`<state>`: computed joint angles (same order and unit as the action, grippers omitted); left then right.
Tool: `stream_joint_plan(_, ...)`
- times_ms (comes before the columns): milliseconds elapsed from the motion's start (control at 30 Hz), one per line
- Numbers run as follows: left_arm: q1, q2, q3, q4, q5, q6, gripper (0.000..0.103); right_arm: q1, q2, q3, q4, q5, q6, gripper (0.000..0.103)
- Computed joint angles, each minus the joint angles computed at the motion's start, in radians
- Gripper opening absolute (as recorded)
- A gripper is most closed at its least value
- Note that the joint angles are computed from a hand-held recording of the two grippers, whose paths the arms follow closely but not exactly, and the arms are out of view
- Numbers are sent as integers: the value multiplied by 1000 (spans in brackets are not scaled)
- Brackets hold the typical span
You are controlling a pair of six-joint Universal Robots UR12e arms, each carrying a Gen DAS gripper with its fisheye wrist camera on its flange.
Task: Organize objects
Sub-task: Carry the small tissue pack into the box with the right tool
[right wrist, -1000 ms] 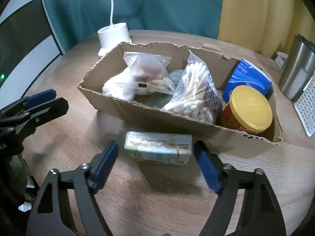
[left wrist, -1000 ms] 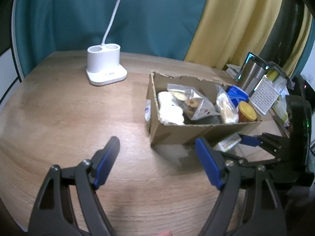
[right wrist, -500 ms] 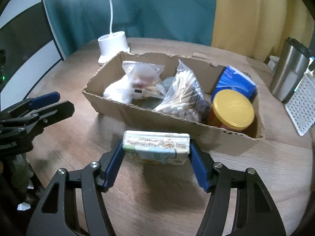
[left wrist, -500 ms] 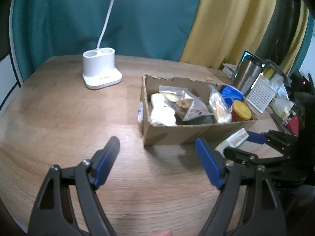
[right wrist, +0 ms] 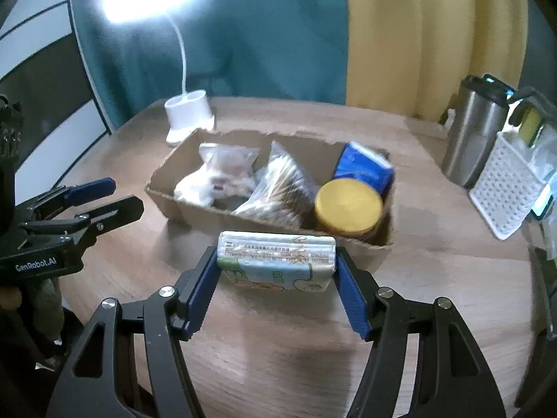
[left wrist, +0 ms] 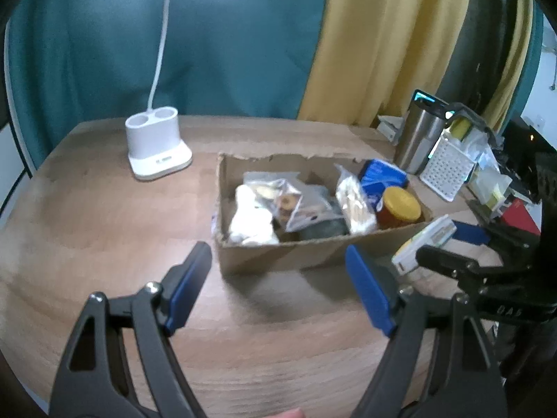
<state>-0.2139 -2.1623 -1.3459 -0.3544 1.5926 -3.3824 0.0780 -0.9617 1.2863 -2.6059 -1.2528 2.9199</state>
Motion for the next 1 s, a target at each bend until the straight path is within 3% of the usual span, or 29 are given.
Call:
stream_joint_plan(433, -4, -27, 62, -21, 17, 15, 81, -17, 19, -52, -28, 8, 10, 68)
stream_joint_plan(1000, 25, -64, 114, -36, 8, -4, 81, -3, 109, -219, 52, -1, 9, 68)
